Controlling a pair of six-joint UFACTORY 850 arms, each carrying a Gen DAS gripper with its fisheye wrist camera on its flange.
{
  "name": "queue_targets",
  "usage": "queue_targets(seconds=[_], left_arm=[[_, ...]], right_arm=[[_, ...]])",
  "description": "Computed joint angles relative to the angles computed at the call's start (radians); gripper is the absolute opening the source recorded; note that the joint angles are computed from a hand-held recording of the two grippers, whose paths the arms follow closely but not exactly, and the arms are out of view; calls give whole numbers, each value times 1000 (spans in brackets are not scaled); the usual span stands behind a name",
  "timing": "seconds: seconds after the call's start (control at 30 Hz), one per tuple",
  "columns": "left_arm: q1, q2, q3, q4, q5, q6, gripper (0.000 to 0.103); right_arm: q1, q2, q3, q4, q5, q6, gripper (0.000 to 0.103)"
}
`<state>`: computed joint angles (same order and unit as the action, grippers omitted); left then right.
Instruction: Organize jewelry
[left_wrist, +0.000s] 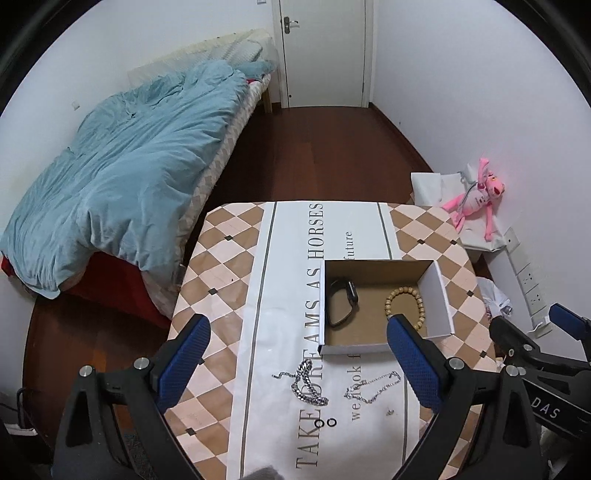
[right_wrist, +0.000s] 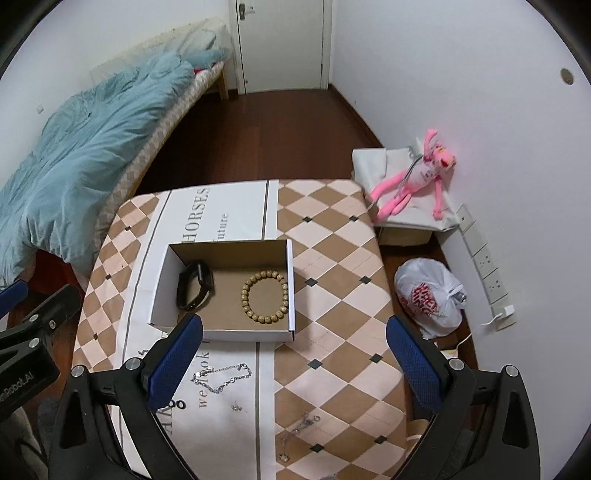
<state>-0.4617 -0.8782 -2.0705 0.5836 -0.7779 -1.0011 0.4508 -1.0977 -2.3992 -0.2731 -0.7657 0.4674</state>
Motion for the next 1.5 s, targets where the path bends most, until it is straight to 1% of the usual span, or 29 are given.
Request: queue_targets(seconds=[0.13, 0.27, 0.4, 0.47, 0.53, 0.67, 0.7, 0.8, 0.83, 0.87, 0.9, 0.93, 0.97, 1.03, 1.1, 1.13, 1.17, 1.2, 1.23, 1.3, 1.33, 1.37, 1.43, 1.5], left_arm=[[-9, 44, 68, 21, 20, -29, 98], [-15, 77, 119, 33, 39, -55, 98], [-21, 98, 153, 58, 30, -104, 98], [-18, 112, 182, 54, 56, -117, 98], [-15, 117, 207, 65, 66, -138, 98], [-10, 103, 249, 70, 48, -167, 98], [-7, 98, 259, 61, 46, -169, 98], [6, 66, 280, 1, 47, -146, 97], [11, 58, 286, -20, 53, -134, 98], [17, 42, 283, -52, 52, -112, 98], [22, 30, 282, -79, 55, -95, 97], [28, 19, 281, -106, 58, -80, 97], [32, 9, 280, -122, 59, -75, 97], [40, -5, 281, -147, 62, -60, 97], [48, -16, 277, -169, 71, -42, 97], [51, -21, 274, -182, 73, -30, 97], [52, -24, 273, -194, 80, -18, 97], [54, -27, 269, -206, 86, -4, 97], [54, -30, 266, -219, 90, 10, 97], [56, -38, 254, -244, 99, 42, 97], [56, -40, 253, -253, 105, 56, 97], [58, -44, 248, -270, 109, 73, 97], [64, -49, 242, -319, 123, 112, 96], [69, -50, 245, -347, 137, 131, 94]], right_arm=[[7, 87, 131, -31, 60, 43, 101], [12, 132, 199, -37, 92, 58, 101], [11, 153, 234, -2, 110, 40, 101], [6, 157, 252, 34, 112, 27, 101], [2, 146, 258, 58, 104, 21, 101], [-4, 86, 243, 147, 68, -22, 101], [-8, 58, 232, 206, 60, -65, 101], [-7, -1, 205, 252, 42, -93, 100], [-8, -33, 182, 277, 32, -106, 99], [-8, -54, 162, 285, 24, -110, 94], [-6, -78, 138, 288, 19, -114, 92], [-3, -110, 102, 275, 7, -107, 88], [-2, -146, 56, 273, -11, -110, 86], [1, -210, -32, 267, -45, -111, 84], [2, -290, -156, 264, -101, -119, 83], [6, -323, -211, 245, -126, -114, 81], [15, -337, -233, 206, -124, -113, 76], [22, -353, -258, 179, -133, -116, 76], [25, -345, -242, 177, -116, -121, 73], [34, -293, -146, 159, -51, -132, 57], [38, -286, -133, 141, -43, -128, 30], [43, -281, -125, 118, -40, -119, 1], [38, -249, -67, 140, -3, -127, 1], [25, -204, 11, 161, 38, -115, 1]])
